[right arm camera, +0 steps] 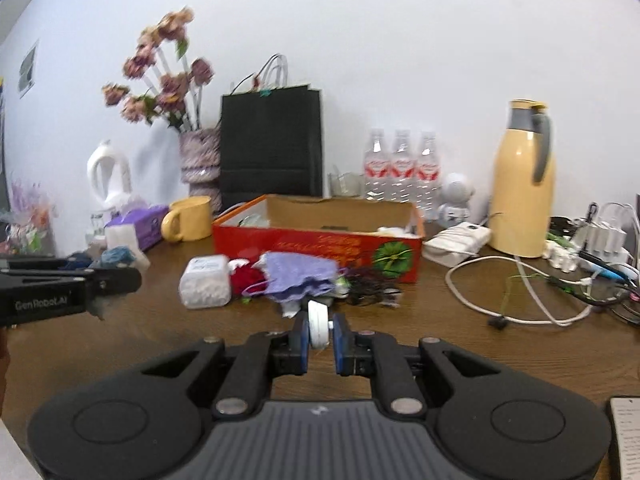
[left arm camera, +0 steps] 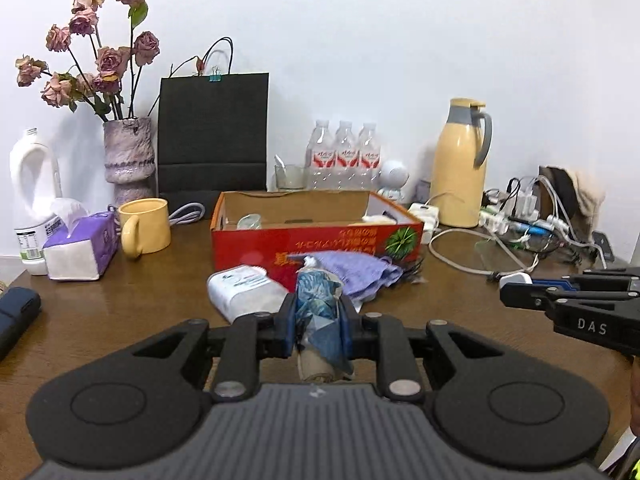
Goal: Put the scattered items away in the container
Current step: 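Carry both items over the box and release them inside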
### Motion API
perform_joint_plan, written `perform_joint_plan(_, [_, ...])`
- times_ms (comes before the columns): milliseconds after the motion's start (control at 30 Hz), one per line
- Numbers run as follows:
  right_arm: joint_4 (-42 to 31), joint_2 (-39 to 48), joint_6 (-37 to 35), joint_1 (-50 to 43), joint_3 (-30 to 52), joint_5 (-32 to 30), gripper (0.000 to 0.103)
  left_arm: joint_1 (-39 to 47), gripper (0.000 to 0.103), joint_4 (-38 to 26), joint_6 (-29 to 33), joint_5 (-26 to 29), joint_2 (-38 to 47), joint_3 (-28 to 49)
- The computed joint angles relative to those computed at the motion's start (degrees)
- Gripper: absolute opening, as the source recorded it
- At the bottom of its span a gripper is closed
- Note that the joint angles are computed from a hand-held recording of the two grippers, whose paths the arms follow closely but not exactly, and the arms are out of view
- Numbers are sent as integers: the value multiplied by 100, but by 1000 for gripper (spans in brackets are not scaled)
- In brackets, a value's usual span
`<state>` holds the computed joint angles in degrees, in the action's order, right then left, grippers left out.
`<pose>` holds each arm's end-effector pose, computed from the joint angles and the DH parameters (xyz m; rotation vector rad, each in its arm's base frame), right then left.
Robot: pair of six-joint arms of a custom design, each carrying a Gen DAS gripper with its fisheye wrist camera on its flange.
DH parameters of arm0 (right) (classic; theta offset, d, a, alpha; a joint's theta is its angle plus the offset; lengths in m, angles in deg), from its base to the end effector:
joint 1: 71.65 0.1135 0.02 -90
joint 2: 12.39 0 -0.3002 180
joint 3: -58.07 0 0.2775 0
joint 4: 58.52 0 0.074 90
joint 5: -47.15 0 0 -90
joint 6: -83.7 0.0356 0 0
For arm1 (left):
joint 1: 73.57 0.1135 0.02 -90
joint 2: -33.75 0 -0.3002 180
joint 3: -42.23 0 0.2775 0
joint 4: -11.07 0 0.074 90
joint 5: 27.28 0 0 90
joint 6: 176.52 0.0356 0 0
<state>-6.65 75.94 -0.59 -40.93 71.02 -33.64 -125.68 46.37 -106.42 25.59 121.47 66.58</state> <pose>0.1588 0.0878 0.1015 -0.3269 1.9572 0.2544 0.1538 -0.1626 0.1172 0.1609 1.9520 -0.1556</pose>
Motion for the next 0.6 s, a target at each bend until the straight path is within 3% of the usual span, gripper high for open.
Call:
perform_joint_plan(100, [-13,184,-10,-487,192,-376,11,372,21,495,378,269,366,158])
perform_joint_plan(200, [-218,468,23,-886,638,-776,11,987,21,589,682,754,684,591])
perform_joint_plan(333, [-691,872,-171,-1172,1622,-1011,11,1960,21,279,1008,1592,1111,1633])
perform_joint_plan(467, [-1815,1311,-260,-1521,3270,-1445,11,2767,23,-971,1054,2133,1717,3479])
perform_joint_plan(600, [-3659,2204,-325,-1776,5647,-1679,11,3307,24,-2821,810,2743,2633,5726])
